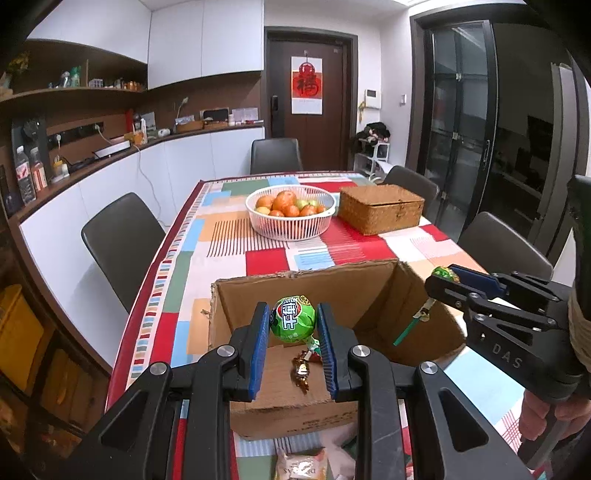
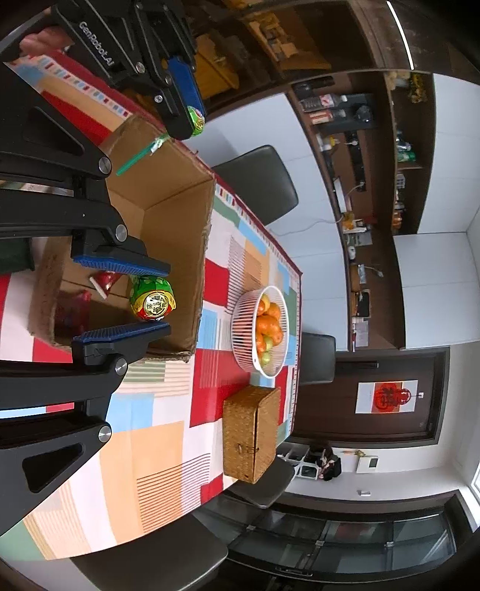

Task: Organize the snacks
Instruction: 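Carry both lollipops over the box and open both grippers to drop them, then lower the left tool to the Fortune biscuit bag while the right reaches the green bar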

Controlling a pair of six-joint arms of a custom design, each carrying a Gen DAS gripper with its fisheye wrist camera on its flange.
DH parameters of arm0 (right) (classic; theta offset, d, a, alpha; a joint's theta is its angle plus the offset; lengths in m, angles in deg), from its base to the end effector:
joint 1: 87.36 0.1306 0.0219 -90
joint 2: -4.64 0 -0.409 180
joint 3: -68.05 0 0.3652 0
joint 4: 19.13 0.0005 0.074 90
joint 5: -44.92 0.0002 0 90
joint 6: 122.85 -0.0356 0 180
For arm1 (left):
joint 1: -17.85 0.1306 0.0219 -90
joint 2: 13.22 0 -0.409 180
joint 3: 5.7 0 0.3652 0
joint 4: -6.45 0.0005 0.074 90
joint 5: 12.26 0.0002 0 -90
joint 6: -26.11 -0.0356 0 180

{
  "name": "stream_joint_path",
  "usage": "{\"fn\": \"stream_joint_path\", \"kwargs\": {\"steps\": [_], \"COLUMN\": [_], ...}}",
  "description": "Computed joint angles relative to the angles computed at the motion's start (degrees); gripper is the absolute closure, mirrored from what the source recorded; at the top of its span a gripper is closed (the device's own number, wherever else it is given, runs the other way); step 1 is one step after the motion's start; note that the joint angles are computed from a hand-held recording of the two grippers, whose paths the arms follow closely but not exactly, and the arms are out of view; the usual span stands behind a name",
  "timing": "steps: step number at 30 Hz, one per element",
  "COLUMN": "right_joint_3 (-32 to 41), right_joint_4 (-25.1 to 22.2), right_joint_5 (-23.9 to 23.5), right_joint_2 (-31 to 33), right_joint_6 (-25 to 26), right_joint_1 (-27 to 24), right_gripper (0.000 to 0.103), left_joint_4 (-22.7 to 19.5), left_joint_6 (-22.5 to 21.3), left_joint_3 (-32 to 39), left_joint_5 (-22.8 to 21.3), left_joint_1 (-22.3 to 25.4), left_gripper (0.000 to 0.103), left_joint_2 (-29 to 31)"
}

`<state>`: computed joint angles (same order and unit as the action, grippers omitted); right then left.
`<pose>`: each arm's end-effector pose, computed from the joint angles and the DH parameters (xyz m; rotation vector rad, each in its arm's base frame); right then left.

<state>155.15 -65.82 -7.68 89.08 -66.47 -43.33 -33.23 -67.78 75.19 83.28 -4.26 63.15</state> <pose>0.3177 0.2763 0.4834 0.1115 2.1528 0.0048 0.3496 -0.1463 0.4937 0.5474 2.1262 -0.2851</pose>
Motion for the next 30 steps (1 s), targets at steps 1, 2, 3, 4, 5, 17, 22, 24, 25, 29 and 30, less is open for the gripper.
{"fn": "stream_joint_path", "kwargs": {"steps": [1,2,3,4,5,17,22,24,25,29,30], "right_joint_3": [0.1,0.2,0.3,0.4,0.5,-0.4,-1.6,-2.3,-2.5,-3.5,-3.7], "right_joint_4": [-0.1,-0.1,-0.2,-0.3,-0.3,0.1,1.1,1.7,1.8,2.4,2.3], "right_joint_5": [-0.2,-0.4,-0.6,-0.8,-0.9,4.0,4.1,4.8,4.9,3.9,3.8], "right_joint_2": [0.2,0.5,0.7,0.8,0.9,0.7,-1.1,-1.8,-2.0,-2.4,-2.4], "right_joint_6": [0.1,0.3,0.3,0.3,0.3,1.4,1.1,1.0,1.1,0.3,-0.1], "right_joint_1": [-0.2,-0.4,-0.6,-0.8,-0.9,1.2,3.6,5.2,5.8,7.6,8.0], "right_gripper": [0.077,0.077,0.077,0.077,0.077,0.046,0.046,0.046,0.046,0.046,0.046], "left_joint_4": [-0.2,-0.3,-0.4,-0.4,-0.5,1.5,-0.5,-1.3,-1.5,-2.4,-2.7], "left_joint_6": [0.0,0.1,0.3,0.3,0.4,0.0,1.5,2.1,2.4,3.3,3.5], "left_joint_3": [0.1,0.3,0.4,0.5,0.7,-2.7,-4.6,-5.5,-5.9,-8.1,-8.5], "left_joint_5": [0.1,0.3,0.3,0.3,0.2,-5.4,-5.6,-4.7,-4.7,-3.3,-3.3], "left_joint_1": [0.0,0.1,0.1,0.2,0.1,-1.0,-0.9,-0.6,-0.8,-0.2,-0.1], "left_gripper": [0.077,0.077,0.077,0.077,0.077,0.034,0.034,0.034,0.034,0.034,0.034], "left_joint_2": [0.3,0.8,1.2,1.5,1.9,-2.3,-6.1,-7.7,-8.4,-11.3,-11.9]}}
